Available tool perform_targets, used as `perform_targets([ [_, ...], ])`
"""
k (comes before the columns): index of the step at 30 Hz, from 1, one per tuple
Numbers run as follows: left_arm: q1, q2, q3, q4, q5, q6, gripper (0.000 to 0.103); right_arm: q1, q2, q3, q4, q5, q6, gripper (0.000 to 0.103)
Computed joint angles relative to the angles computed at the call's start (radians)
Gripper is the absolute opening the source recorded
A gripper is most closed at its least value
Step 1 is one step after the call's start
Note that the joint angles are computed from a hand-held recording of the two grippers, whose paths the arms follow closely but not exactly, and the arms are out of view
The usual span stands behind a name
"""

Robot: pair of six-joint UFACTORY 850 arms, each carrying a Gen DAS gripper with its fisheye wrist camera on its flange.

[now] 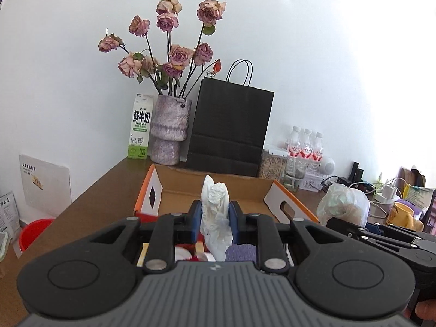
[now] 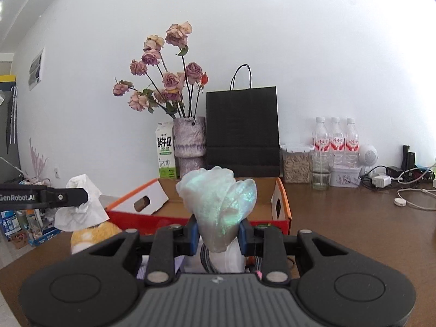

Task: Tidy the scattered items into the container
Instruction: 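Carry the plastic bag and tissue into the box and open both grippers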

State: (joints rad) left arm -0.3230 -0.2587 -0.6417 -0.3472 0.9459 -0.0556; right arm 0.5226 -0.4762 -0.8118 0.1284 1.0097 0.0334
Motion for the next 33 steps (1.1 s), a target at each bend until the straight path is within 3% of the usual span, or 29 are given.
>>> perform_targets([
  [6,0.038,-0.095,-0.161,-0.014,-0.058,0.038,0.021,-0.024,-0.067,-0.188,-0.004,-0.113,-0.019,0.026],
  [16,0.1,-0.294,-0.426,-0.043,-0.174,0.078,0.021,-0.052,-0.269,-0.52,-0.013,-0.347,0.003,0.026],
  [17,0.105,-0.321,-0.446,-0.041,-0.169,0.067,0.021,-0.058,-0.286,-0.538,-0.033,-0.356,0.051,0.026],
  [19,0.106,-0.355,-0.491,-0.087,-0.257,0.127,0.021,-0.063,-0.309,-0.561,-0.05,-0.393,0.085,0.026],
  [21,0.11,-0.371,-0.504,-0.057,-0.29,0.115,0.021,-0.061,-0.324,-0.579,-0.039,-0.41,0.057,0.026],
  [28,0.102,-0.372,-0.487,-0.102,-0.269,0.161,0.022,-0.054,-0.337,-0.588,-0.009,-0.456,0.012,0.027],
  [29,0.1,-0.372,-0.488,-0.119,-0.265,0.173,0.028,-0.054,-0.339,-0.589,-0.007,-0.46,0.009,0.027],
  [31,0.099,-0.371,-0.486,-0.128,-0.264,0.184,0.055,-0.051,-0.338,-0.585,0.013,-0.456,-0.008,0.031],
  [32,0.099,-0.37,-0.485,-0.129,-0.264,0.185,0.083,-0.05,-0.338,-0.583,0.02,-0.452,-0.015,0.034],
  [33,0.097,-0.368,-0.481,-0.132,-0.256,0.188,0.103,-0.05,-0.336,-0.578,0.025,-0.444,-0.018,0.038],
])
